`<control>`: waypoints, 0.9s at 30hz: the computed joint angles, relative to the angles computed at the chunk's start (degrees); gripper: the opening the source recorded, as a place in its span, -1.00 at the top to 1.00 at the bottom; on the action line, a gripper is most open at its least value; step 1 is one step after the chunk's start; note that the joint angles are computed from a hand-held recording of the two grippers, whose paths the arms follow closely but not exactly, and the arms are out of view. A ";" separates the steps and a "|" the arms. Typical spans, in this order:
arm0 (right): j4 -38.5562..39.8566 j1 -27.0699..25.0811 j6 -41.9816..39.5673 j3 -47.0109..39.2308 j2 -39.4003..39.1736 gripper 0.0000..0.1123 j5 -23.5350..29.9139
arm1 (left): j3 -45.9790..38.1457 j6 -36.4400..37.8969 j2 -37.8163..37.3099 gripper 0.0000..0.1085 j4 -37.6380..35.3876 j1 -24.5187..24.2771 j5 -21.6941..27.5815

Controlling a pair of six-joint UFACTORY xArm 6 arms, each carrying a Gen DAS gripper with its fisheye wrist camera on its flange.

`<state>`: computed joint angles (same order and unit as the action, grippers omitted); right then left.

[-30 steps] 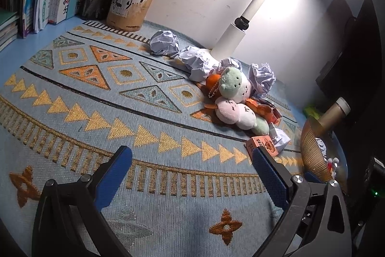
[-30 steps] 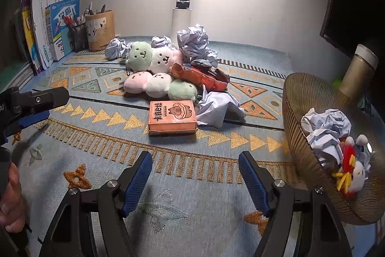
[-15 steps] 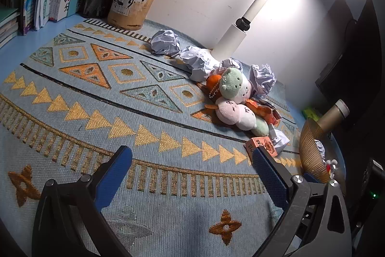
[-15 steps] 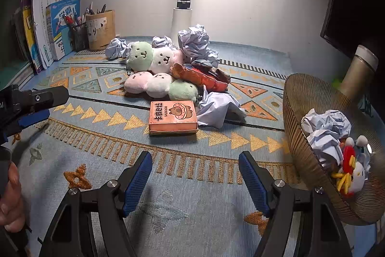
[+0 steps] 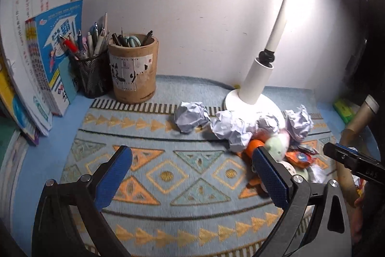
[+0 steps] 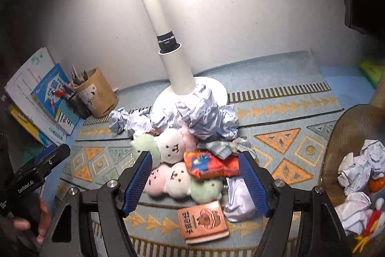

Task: Organize objects
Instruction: 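Move both open tools toward the paper balls by the lamp base, then grasp a white paper ball with the left tool while the right tool grasps another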

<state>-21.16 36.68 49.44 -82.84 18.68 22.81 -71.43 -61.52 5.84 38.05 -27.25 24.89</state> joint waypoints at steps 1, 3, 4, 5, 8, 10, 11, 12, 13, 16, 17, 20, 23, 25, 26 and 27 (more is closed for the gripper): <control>0.04 -0.29 -0.05 -2.61 2.10 -0.30 1.00 | -2.45 2.22 2.84 -0.85 -1.54 0.98 -0.47; -0.91 -0.69 0.01 -7.26 5.77 -0.30 3.10 | -7.85 5.86 8.62 -0.85 -4.58 2.41 -0.32; -0.73 -0.93 -0.61 -9.11 7.29 -0.30 3.68 | -10.21 7.82 11.18 -0.85 -6.88 2.99 -0.59; -0.20 -1.11 -1.39 -10.65 8.60 -0.30 3.98 | -12.56 10.29 13.65 -0.84 -9.66 3.45 -0.87; 1.35 -1.33 -4.21 -14.54 12.05 -0.30 4.57 | -18.85 14.73 19.59 -0.84 -15.21 4.17 -0.02; 2.16 -1.27 -5.61 -16.33 13.79 -0.30 5.06 | -21.20 17.24 22.06 -0.79 -18.24 4.11 0.03; 2.26 -1.22 -6.05 -17.15 14.56 -0.30 5.31 | -21.96 17.48 22.92 -0.63 -18.24 4.04 -0.10; 1.73 -1.22 -5.85 -17.99 15.24 -0.29 5.98 | -22.77 17.57 23.69 -0.43 -18.09 3.94 0.30; 0.96 -1.20 -5.47 -18.19 15.50 -0.15 6.17 | -23.39 18.83 24.32 -0.28 -19.36 3.83 0.64; -1.58 -1.33 -3.18 -16.22 14.48 0.21 4.32 | -21.90 21.31 23.81 0.08 -22.04 3.57 -1.83; -2.50 -1.44 -1.94 -14.74 13.37 0.21 3.30 | -21.37 18.86 23.13 0.12 -18.90 3.40 -1.60; -5.51 -1.52 0.78 -8.39 7.91 0.22 -0.96 | -17.80 15.49 19.27 0.12 -14.89 2.75 -2.03; -9.40 -0.58 3.70 -2.26 1.66 0.22 -3.10 | -11.97 10.30 12.92 0.12 -9.79 1.50 -2.94; -11.69 0.50 5.48 2.71 -3.07 0.21 -4.05 | -7.84 7.13 8.37 0.12 -6.92 -0.07 -3.37; -11.96 1.18 5.60 5.17 -5.30 0.21 -4.26 | -5.93 5.37 6.17 0.12 -5.22 -1.08 -3.05; -11.91 1.93 5.24 7.91 -7.58 0.21 -4.72 | -3.94 3.50 4.03 0.12 -3.49 -2.11 -2.75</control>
